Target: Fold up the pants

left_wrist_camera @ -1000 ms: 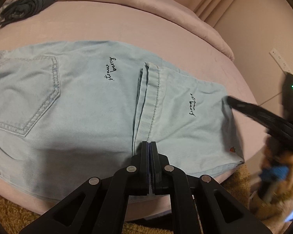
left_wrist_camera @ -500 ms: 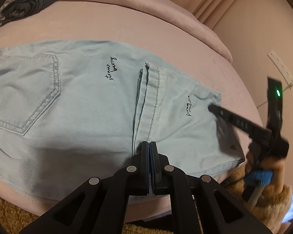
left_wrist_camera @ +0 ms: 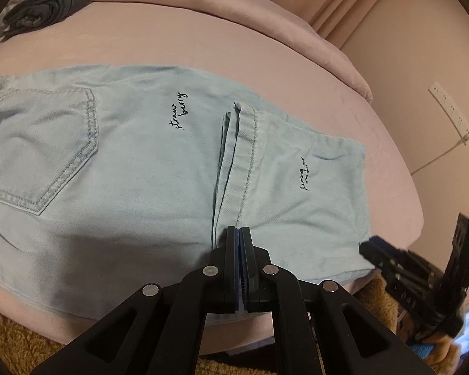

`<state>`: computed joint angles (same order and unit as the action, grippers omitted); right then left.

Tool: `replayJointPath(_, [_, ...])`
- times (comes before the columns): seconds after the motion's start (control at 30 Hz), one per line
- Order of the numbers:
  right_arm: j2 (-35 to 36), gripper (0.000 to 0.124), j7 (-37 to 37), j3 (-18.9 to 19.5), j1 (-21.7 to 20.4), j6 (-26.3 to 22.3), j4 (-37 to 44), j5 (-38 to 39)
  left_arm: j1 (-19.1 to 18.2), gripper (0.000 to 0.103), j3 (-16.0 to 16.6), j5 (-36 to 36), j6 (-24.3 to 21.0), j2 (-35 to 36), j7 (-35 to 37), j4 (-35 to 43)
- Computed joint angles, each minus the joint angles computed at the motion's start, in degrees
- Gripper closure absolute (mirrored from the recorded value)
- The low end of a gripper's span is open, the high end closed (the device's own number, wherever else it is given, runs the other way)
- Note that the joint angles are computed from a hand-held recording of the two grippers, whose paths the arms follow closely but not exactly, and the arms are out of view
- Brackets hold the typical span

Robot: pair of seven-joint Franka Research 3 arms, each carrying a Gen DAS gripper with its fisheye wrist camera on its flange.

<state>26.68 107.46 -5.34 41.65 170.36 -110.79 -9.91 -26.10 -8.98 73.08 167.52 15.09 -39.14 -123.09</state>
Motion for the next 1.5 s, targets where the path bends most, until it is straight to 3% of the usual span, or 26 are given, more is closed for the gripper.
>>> replayJointPath(0.1, [0.05,0.092,0.32,0.03,0.02,-0.65,0.36,0.34,0.98,0.096,-0.51,-2.86,1.12,-1.36,1.77,-1.51])
replayJointPath(0.13, [-0.01,0.092,0.71,-0.36,0.40,-0.89,0.38,0.00,2.94,0.091,-3.26,-6.93,-1.44,-2.47,5.52,-2.21])
replayJointPath(0.17, [0.09,0.092,1.21,-0.88,0.95,-1.25,0.70,-0.58,2.89,0.089,-4.66,-14.00,-7.20,-4.66,11.85,-3.29])
replayJointPath(0.2, [0.09,0.092,1.87,-1.68,1.72,-1.44,0.82,-1.55,1.20,0.086,-4.07,-17.06,-11.49,-6.11,14.43,-3.50])
replayJointPath(0.27, [0.17,0.091,2.85,-2.70,2.72,-2.17,1.31,-3.46,-0.08,0.071,-4.68,-16.15,-20.72,-10.45,12.14,-5.09])
replayJointPath(0.33, [-0.04,0.084,4.26,-3.34,3.40,-3.11,1.79,-5.07,0.61,0.040,-5.67,-15.53,-24.77,-14.84,7.70,-8.28])
replayJointPath(0.37, [-0.07,0.075,5.18,-3.52,3.57,-3.54,2.24,-5.73,1.28,0.039,-6.22,-15.58,-26.34,-17.40,4.99,-10.41])
replayJointPath(0.5, [0.58,0.061,7.49,-3.21,2.99,-2.59,5.32,-7.30,4.51,0.038,-7.80,-20.24,-29.58,-24.19,1.20,-16.84])
replayJointPath(0.67, [4.57,0.046,7.32,-3.30,4.30,-3.44,15.14,-10.24,7.14,0.038,-9.29,-28.69,-37.92,-25.43,1.72,-18.37])
replayJointPath(0.73, [7.31,0.045,4.95,-1.18,3.36,-5.72,20.67,-8.86,7.74,0.038,-8.93,-30.30,-37.07,-25.37,1.34,-19.16])
replayJointPath(0.9, [12.41,0.041,3.75,2.53,1.90,-10.56,27.20,-2.76,10.27,0.038,-8.00,-29.00,-27.13,-26.06,-3.75,-24.06])
replayJointPath(1.03, [15.86,0.042,-0.91,4.63,1.45,-18.52,29.56,-1.08,11.20,0.034,-8.49,-28.23,-27.98,-23.88,-3.05,-23.04])
replayJointPath(1.27, [14.62,0.040,0.90,2.82,2.83,-13.59,25.31,-1.89,10.55,0.030,-8.81,-28.03,-30.85,-24.01,-9.20,-23.15])
replayJointPath(1.4, [14.35,0.040,-0.55,3.19,2.07,-12.35,24.51,-1.27,12.01,0.030,-8.13,-25.65,-23.94,-26.73,-15.33,-27.35])
replayJointPath(1.5, [14.23,0.040,-0.77,2.86,2.24,-11.91,24.27,-0.99,12.96,0.028,-8.44,-24.85,-21.67,-27.10,-16.91,-28.21])
